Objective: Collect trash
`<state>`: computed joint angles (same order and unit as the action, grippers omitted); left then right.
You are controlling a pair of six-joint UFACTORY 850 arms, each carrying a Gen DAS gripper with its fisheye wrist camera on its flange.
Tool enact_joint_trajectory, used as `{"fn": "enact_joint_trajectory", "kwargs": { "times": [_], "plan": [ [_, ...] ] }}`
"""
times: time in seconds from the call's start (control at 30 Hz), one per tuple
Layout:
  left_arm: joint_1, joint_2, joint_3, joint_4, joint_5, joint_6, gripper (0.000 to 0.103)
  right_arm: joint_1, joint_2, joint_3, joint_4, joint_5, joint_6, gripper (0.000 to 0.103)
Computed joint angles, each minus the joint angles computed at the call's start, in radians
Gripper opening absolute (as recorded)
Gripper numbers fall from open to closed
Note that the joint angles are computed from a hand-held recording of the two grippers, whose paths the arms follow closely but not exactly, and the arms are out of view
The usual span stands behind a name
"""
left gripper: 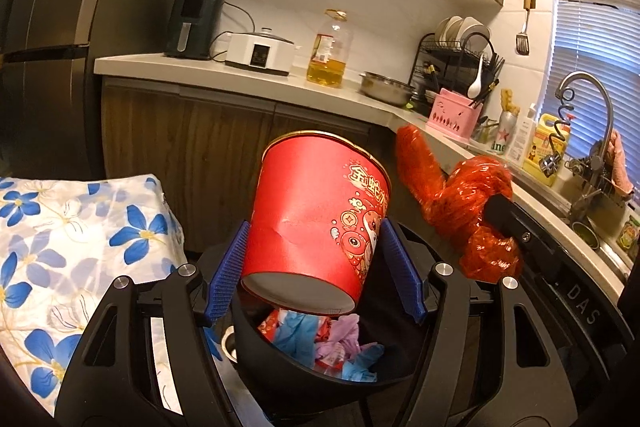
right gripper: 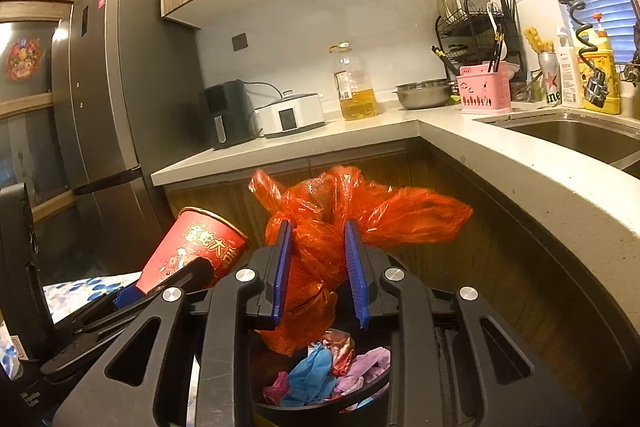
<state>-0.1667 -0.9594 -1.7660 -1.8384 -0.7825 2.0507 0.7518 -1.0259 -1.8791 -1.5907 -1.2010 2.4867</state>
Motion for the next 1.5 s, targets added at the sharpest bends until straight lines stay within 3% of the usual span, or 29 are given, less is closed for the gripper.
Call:
{"fn": "enact_joint_trajectory", "kwargs": {
  "times": [0.13,0.23,0.4,0.67,0.93,1.3,1.5],
  "plan": [
    [0.001,-0.017,-0.026,0.027,-0.006,-0.045,0.078,-0.003,-0.002,-0.001,-0.008,0.004,0.007,0.031],
    [0.0,-0.016,-0.022,-0.01,0.018,-0.008,0.08,-0.006,0.003,0.007,-0.003,0.006,0.016,0.035],
    [0.015,-0.018,-0.03,-0.013,0.044,-0.05,0.088,-0.005,0.009,0.013,0.007,0.008,0.019,0.05],
    [0.051,0.066,0.095,-0.165,0.12,0.152,0.097,0.02,-0.023,-0.063,0.112,0.0,-0.112,0.083],
    [0.108,0.174,0.26,-0.327,0.16,0.396,0.097,0.066,-0.069,-0.169,0.213,0.001,-0.224,0.097],
    [0.23,0.312,0.451,-0.333,0.093,0.463,0.097,0.148,-0.141,-0.338,0.297,-0.078,-0.33,0.097],
    [0.297,0.373,0.533,-0.296,0.042,0.459,0.097,0.201,-0.226,-0.516,0.341,-0.164,-0.43,0.097]
  ]
}}
